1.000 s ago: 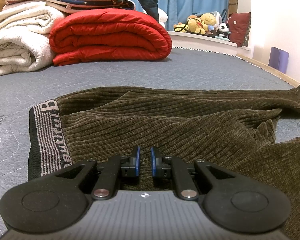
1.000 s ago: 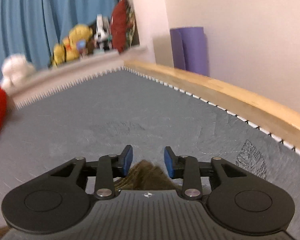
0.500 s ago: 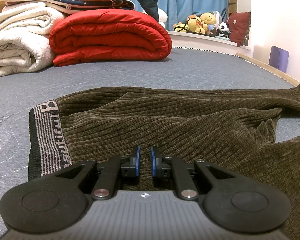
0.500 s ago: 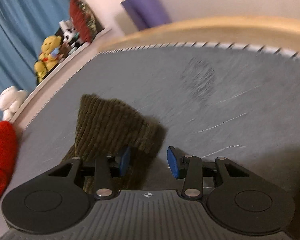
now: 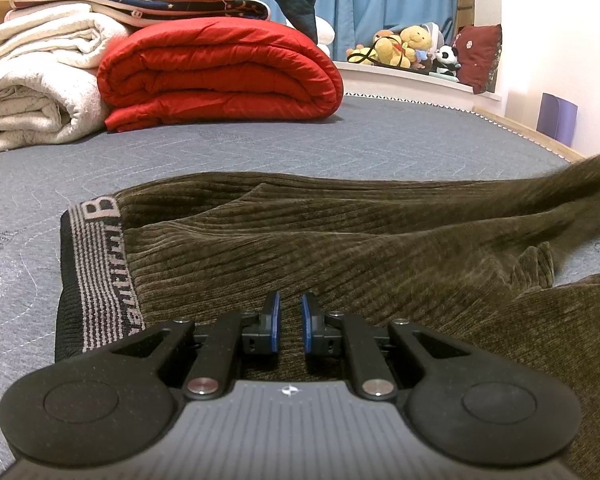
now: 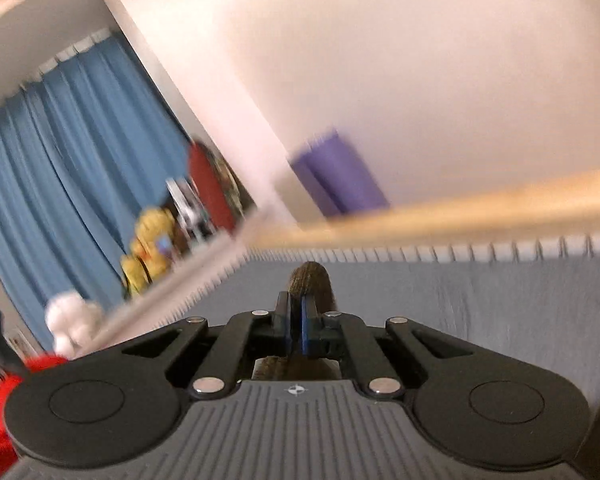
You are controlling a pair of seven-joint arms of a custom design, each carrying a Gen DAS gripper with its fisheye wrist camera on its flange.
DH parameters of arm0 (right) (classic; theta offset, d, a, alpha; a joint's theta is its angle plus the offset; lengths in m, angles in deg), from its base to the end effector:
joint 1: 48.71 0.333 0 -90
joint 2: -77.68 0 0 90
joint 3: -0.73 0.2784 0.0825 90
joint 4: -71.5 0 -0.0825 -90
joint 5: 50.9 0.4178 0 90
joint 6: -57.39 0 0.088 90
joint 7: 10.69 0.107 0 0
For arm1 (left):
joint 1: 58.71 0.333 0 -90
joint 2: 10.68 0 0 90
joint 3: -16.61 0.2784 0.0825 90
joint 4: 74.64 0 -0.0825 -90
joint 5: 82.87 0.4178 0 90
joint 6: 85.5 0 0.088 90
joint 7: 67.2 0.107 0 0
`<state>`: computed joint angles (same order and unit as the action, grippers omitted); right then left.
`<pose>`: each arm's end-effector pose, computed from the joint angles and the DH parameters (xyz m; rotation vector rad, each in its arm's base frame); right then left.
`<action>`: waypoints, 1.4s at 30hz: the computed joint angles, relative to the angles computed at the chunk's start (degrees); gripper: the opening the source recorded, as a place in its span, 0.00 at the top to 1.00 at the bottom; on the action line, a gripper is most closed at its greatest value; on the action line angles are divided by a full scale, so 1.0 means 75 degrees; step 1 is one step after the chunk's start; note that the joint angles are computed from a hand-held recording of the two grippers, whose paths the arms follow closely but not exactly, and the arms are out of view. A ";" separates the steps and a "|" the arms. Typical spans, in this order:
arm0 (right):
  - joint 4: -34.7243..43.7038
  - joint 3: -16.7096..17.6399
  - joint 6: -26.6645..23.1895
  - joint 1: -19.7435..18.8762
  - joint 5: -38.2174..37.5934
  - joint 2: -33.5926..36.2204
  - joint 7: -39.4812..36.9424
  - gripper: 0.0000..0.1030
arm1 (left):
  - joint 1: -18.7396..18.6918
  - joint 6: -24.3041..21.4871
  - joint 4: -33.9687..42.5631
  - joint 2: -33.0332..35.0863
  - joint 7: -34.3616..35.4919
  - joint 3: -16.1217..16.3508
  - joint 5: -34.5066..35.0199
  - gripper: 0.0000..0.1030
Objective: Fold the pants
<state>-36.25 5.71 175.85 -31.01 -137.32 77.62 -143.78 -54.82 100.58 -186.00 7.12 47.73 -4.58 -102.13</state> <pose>0.5982 0.1936 0.5210 -0.2765 1.9232 -1.2012 0.6566 -0.1517 0.3934 -1.3866 1.8926 -1.0488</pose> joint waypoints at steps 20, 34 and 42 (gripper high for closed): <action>-0.0319 0.0634 -0.2681 0.0775 0.4092 -0.1058 -0.2289 0.86 | -0.1635 -0.0665 0.0256 -0.0088 -0.0638 0.1819 0.0572 0.87; 0.1518 0.2033 -0.1816 0.1891 0.1331 -0.0648 -0.3197 0.58 | -0.0729 -0.4292 0.0618 -0.2266 -0.0789 0.1810 -0.1026 0.82; 0.1944 0.1522 -0.0800 0.2586 0.1360 0.0263 -0.3770 0.58 | -0.0529 -0.4795 -0.0718 -0.3546 0.0301 0.2348 -0.2456 0.82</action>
<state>-21.67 17.12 169.85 -11.62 -127.12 79.60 -172.06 -58.79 64.62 -191.39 -19.47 49.98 13.02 -120.55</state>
